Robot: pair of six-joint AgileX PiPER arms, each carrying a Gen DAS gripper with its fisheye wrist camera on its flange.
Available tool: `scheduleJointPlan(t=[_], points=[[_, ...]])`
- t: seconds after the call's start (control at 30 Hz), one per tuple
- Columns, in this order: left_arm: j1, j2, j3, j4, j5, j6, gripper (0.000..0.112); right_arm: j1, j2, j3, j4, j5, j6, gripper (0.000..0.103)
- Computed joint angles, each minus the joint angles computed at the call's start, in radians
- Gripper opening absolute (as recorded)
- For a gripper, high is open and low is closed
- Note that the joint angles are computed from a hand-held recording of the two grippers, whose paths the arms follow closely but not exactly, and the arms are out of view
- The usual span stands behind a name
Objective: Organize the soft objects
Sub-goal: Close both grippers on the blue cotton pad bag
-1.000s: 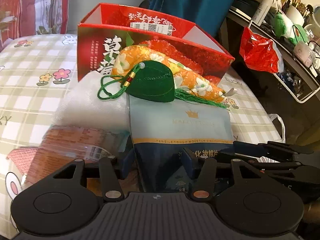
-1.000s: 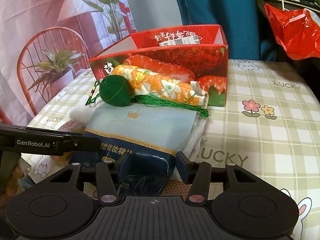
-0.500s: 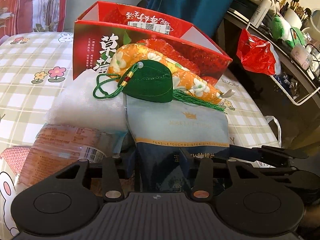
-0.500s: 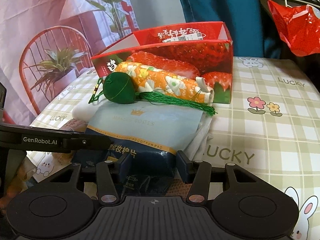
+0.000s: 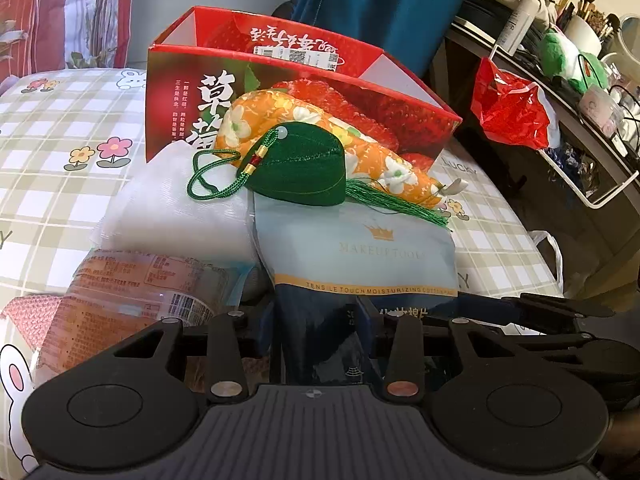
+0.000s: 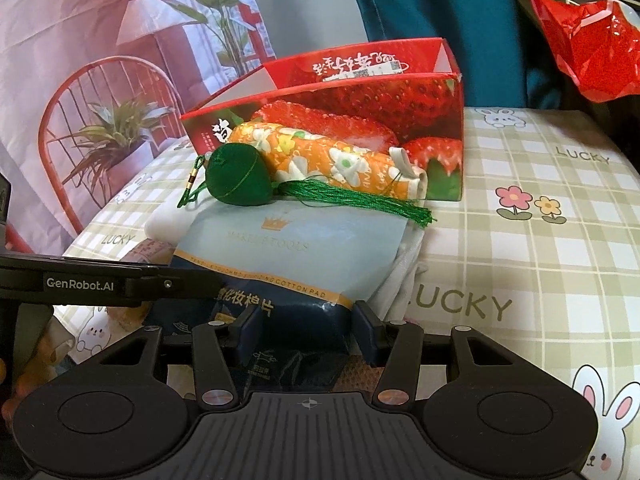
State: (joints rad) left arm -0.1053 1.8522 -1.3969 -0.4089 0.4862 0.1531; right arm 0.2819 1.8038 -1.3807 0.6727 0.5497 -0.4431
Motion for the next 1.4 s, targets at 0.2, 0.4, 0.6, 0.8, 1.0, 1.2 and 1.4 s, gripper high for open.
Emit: scheduleJointPlan(t=[0.2, 0.4, 0.6, 0.8, 1.0, 1.2, 1.4], points=[[0.0, -0.007, 0.011, 0.004, -0.009, 0.003, 0.04, 0.0, -0.002, -0.001, 0.007, 0.004, -0.003, 0.047], [-0.002, -0.015, 0.023, 0.011, -0.015, 0.001, 0.038, -0.006, -0.01, 0.015, 0.02, 0.002, -0.011, 0.047], [0.002, -0.014, 0.032, -0.012, -0.022, 0.02, 0.037, -0.014, -0.01, 0.023, 0.052, 0.001, -0.036, 0.047], [0.012, -0.014, 0.043, -0.053, -0.028, 0.056, 0.038, -0.013, -0.009, 0.027, 0.064, -0.004, -0.045, 0.047], [0.008, -0.012, 0.036, -0.047, -0.018, 0.061, 0.037, -0.007, 0.002, 0.016, 0.033, 0.002, -0.01, 0.048], [0.006, -0.027, 0.034, -0.044, -0.001, 0.06, 0.033, -0.008, -0.011, 0.011, 0.046, 0.007, -0.027, 0.037], [0.005, -0.058, 0.055, -0.105, -0.003, 0.123, 0.033, -0.024, -0.051, 0.026, 0.084, 0.006, -0.054, 0.035]])
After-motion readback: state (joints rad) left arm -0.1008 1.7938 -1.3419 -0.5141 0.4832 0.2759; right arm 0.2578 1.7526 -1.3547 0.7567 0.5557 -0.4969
